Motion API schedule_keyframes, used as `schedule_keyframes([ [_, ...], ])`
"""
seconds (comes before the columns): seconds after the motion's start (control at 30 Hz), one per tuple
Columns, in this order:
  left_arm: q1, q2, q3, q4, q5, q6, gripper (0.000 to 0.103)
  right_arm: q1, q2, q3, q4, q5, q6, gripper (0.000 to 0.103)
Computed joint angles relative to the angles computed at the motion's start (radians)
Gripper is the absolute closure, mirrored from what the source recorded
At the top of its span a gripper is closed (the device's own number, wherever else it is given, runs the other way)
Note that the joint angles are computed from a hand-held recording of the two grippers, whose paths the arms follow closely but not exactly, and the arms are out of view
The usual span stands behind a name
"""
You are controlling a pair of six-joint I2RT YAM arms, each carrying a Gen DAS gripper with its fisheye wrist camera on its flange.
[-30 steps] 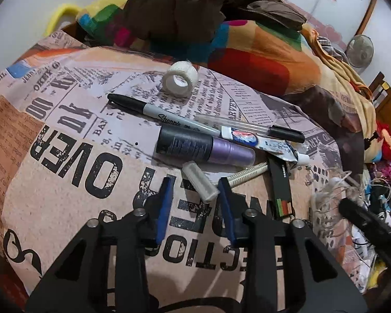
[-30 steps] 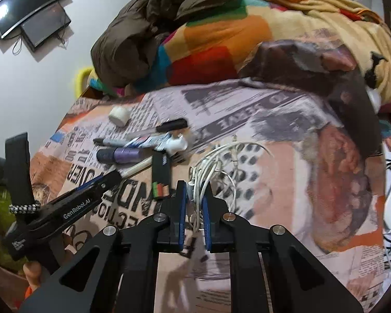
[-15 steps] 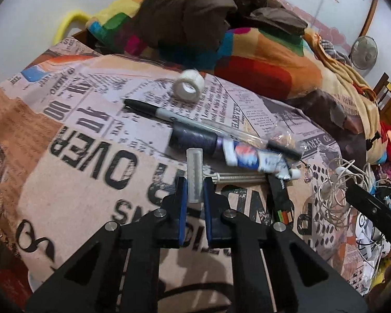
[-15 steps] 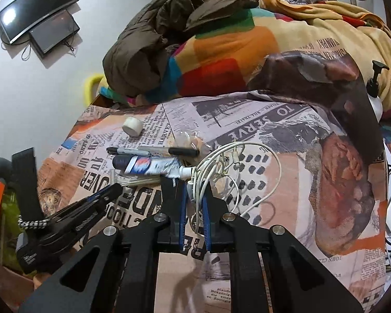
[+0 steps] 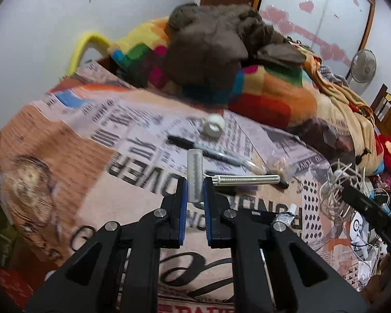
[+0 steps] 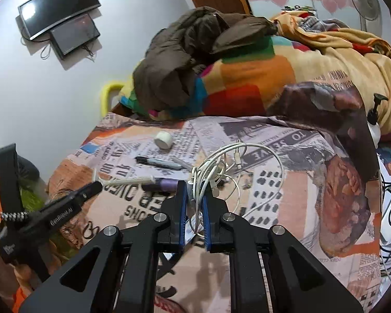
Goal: Collect trash
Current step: 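Close the right gripper on the earphone cable while the left gripper grasps the metal key, then carry the cable and metal key over the white bin with both tools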
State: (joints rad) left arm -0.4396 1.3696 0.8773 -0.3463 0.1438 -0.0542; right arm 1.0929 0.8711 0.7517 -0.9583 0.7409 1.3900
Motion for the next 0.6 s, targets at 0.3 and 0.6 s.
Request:
schedule_keyframes([
  [0.3, 0.163, -0.204, 0.036, -0.185, 0.080, 0.101, 0.092, 0.163, 0.170, 0.197, -0.106, 0.075, 0.085, 0.093],
  [0.6, 0.523, -0.387, 0.098, -0.442, 0.284, 0.335, 0.092, 0.309, 0.409, 0.503, -0.208, 0.151, 0.096, 0.093],
])
